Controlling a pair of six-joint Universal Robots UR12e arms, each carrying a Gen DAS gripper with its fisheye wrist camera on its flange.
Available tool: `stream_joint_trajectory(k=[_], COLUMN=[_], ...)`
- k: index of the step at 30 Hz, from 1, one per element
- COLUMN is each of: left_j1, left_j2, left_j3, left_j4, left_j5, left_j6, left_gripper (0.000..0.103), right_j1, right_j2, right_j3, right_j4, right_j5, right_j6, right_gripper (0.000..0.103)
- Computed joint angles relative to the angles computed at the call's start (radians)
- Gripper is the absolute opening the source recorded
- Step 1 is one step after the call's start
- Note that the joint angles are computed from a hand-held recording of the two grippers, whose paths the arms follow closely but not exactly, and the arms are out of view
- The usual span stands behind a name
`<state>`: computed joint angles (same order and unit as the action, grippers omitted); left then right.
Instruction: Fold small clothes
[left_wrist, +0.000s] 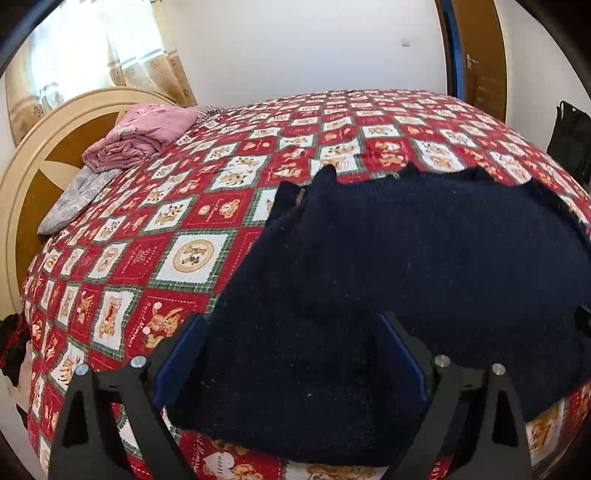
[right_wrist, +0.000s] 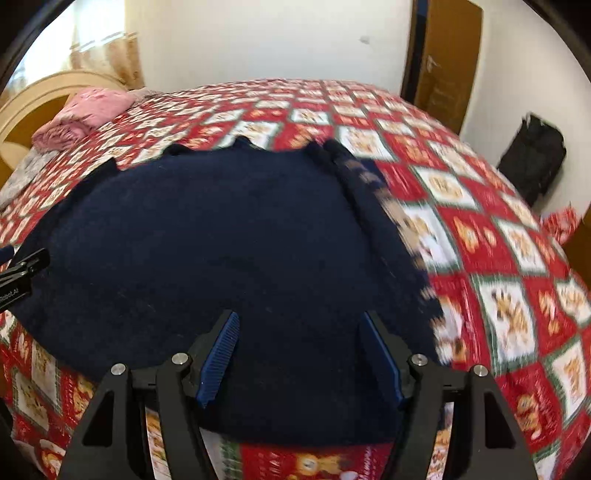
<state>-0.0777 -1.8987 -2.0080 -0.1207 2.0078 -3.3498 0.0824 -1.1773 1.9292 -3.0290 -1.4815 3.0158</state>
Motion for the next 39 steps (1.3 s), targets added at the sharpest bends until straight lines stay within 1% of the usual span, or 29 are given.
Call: stream_joint_trajectory(k=[3, 5, 6, 7, 9, 10, 11, 13, 15, 16, 18, 23, 27, 30, 32, 34, 37, 39], left_j1=[-0.002, -0.005, -0.006, -0.006, 0.004, 0.015, 0.022, 0.036, 0.036, 0.033, 0.028, 0.032, 0.045, 0.056, 0.071, 0.093, 0.132, 0.151], left_j2=[-0.002, -0.005, -0.005, -0.006, 0.002, 0.009, 0.013, 0.022, 0.02, 0.019, 0.018, 0.023, 0.027, 0.03, 0.035, 0.041, 0.052, 0.057], left_j3=[0.0, 0.001, -0.001, -0.002, -0.013, -0.023, -0.028, -0.036, -0.031, -0.029, -0.03, -0.033, -0.037, -0.044, -0.054, -0.065, -0.084, -0.1], left_j4=[-0.002, 0.0, 0.003, 0.006, 0.024, 0.033, 0.035, 0.022, -0.003, -0.008, -0.003, -0.017, -0.041, -0.034, -0.021, -0.017, -0.027, -0.012], left_j5=[0.004, 0.018, 0.021, 0.018, -0.019, -0.054, -0.074, -0.102, -0.091, -0.075, -0.054, -0.048, -0.068, -0.102, -0.15, -0.212, -0.312, -0.369], left_j6=[0.006, 0.015, 0.02, 0.021, 0.018, 0.009, -0.002, -0.035, -0.041, -0.039, -0.037, -0.043, -0.065, -0.078, -0.095, -0.127, -0.211, -0.252], left_gripper=[0.095, 0.095, 0.095, 0.095, 0.095, 0.095, 0.095, 0.095, 0.095, 0.095, 0.095, 0.095, 0.095, 0.095, 0.096, 0.097, 0.099, 0.099], right_j1=[-0.001, -0.004, -0.007, -0.008, -0.003, 0.0, 0.002, 0.009, 0.021, 0.025, 0.037, 0.051, 0.052, 0.048, 0.049, 0.048, 0.048, 0.051], right_j2=[-0.01, -0.02, -0.028, -0.034, -0.043, -0.046, -0.049, -0.05, -0.045, -0.043, -0.038, -0.028, -0.027, -0.029, -0.03, -0.03, -0.025, -0.022], right_j3=[0.012, 0.019, 0.027, 0.037, 0.049, 0.05, 0.049, 0.041, 0.033, 0.031, 0.024, 0.019, 0.021, 0.018, 0.017, 0.012, -0.004, -0.021], right_j4=[0.007, 0.011, -0.012, -0.056, -0.139, -0.165, -0.177, -0.17, -0.156, -0.15, -0.13, -0.111, -0.089, -0.075, -0.08, -0.07, -0.036, -0.011], right_j5=[-0.023, -0.023, -0.022, -0.027, -0.038, -0.031, -0.017, 0.012, 0.035, 0.043, 0.061, 0.092, 0.119, 0.135, 0.13, 0.139, 0.166, 0.187], right_j6=[-0.024, -0.002, 0.022, 0.04, 0.051, 0.048, 0.044, 0.022, -0.003, -0.009, -0.02, -0.044, -0.055, -0.054, -0.055, -0.054, -0.061, -0.066], right_gripper=[0.069, 0.069, 0.069, 0.069, 0.069, 0.069, 0.069, 0.069, 0.069, 0.069, 0.069, 0.069, 0.069, 0.069, 0.069, 0.069, 0.069, 0.069])
